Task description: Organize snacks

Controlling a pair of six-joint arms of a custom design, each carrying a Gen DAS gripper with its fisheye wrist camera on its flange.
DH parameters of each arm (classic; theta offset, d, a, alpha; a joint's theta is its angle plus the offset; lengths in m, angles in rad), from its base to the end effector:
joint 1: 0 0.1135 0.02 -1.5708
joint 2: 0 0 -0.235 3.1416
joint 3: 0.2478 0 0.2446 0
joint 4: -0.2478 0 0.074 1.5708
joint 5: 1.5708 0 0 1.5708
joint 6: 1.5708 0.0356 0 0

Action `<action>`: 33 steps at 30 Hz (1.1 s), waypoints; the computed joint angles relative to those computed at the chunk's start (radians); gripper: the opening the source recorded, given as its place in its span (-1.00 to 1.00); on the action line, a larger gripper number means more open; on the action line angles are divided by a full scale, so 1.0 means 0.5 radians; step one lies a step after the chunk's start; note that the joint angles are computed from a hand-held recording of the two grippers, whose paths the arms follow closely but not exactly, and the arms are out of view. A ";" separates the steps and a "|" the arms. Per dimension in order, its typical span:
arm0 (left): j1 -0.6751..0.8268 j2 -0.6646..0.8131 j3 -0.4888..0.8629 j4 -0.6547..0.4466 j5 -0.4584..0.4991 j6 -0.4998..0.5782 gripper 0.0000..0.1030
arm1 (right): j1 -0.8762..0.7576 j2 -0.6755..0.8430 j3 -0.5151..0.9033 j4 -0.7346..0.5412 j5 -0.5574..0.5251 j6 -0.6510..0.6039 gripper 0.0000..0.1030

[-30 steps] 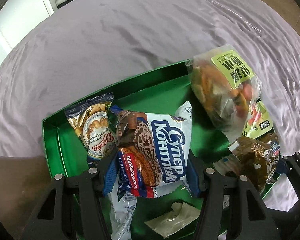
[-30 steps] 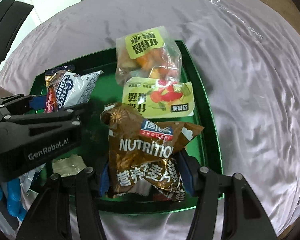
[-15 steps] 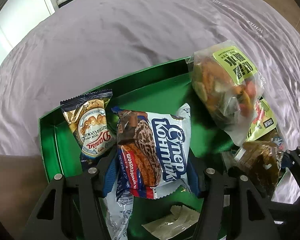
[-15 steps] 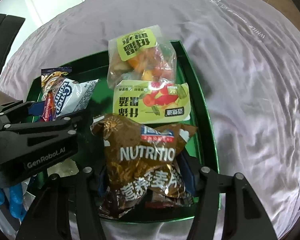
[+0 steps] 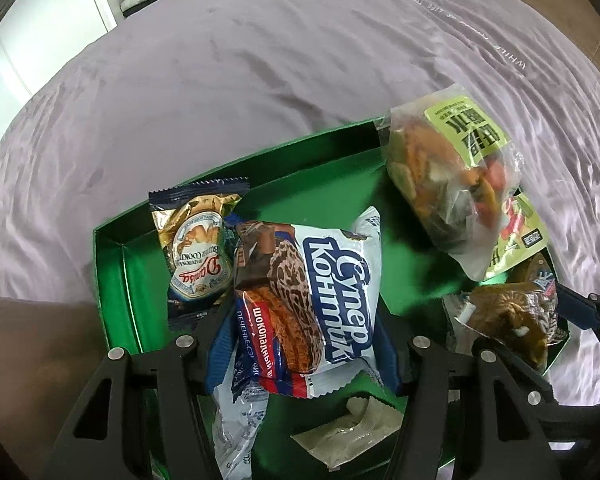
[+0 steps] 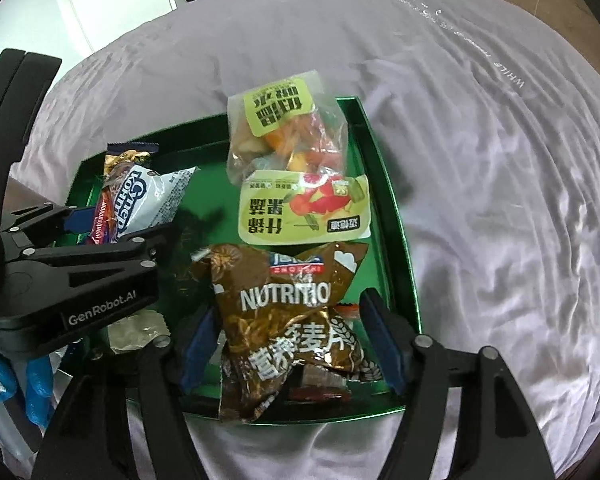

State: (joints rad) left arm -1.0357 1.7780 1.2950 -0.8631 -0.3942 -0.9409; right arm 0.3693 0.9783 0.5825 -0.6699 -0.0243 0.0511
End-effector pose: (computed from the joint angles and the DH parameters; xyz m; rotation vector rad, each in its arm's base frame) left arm 0.1800 -0.2769 0.1823 0.0670 2.6907 0.0421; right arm 0.1710 0.0671 0.1765 -0.4276 2.6125 0.1740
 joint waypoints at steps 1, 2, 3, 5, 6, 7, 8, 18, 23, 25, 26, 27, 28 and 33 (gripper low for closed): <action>-0.008 -0.003 0.010 -0.012 -0.015 -0.003 0.06 | 0.007 -0.020 0.004 -0.015 0.000 0.002 0.30; -0.015 -0.006 0.020 -0.020 -0.029 -0.003 0.07 | 0.015 -0.044 0.010 -0.032 0.005 0.002 0.30; -0.027 -0.013 0.029 -0.034 -0.063 -0.005 0.09 | 0.020 -0.064 0.017 -0.048 0.002 0.002 0.30; -0.046 -0.027 0.050 -0.057 -0.113 -0.012 0.22 | 0.032 -0.097 0.039 -0.084 0.006 -0.001 0.30; -0.052 -0.038 0.059 -0.064 -0.132 -0.010 0.23 | 0.035 -0.121 0.049 -0.108 0.013 -0.008 0.30; -0.059 -0.043 0.073 -0.076 -0.151 -0.008 0.23 | 0.052 -0.134 0.057 -0.121 0.024 0.004 0.30; -0.064 -0.045 0.087 -0.089 -0.167 -0.007 0.23 | 0.049 -0.161 0.067 -0.147 0.023 0.003 0.30; -0.109 -0.144 0.085 -0.141 -0.260 -0.043 0.24 | 0.106 -0.401 0.103 -0.354 0.072 0.078 0.32; -0.164 -0.189 0.082 -0.162 -0.300 -0.085 0.24 | 0.097 -0.491 0.119 -0.430 0.077 0.082 0.34; -0.192 -0.194 0.102 -0.205 -0.320 -0.120 0.24 | 0.090 -0.547 0.123 -0.476 0.080 0.089 0.35; -0.204 -0.195 0.109 -0.212 -0.329 -0.129 0.24 | 0.087 -0.592 0.126 -0.512 0.085 0.094 0.38; -0.223 -0.202 0.112 -0.217 -0.335 -0.141 0.25 | 0.078 -0.622 0.130 -0.539 0.085 0.094 0.44; -0.241 -0.212 0.111 -0.214 -0.336 -0.151 0.30 | 0.072 -0.644 0.134 -0.561 0.086 0.094 0.47; -0.356 -0.256 0.121 -0.245 -0.368 -0.212 0.32 | 0.001 -0.812 0.163 -0.749 0.085 0.086 0.55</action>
State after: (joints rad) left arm -1.2135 1.6498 1.3553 -0.9854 -0.5783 -1.0470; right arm 0.3697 0.5725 0.6640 -1.0446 0.0181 0.0940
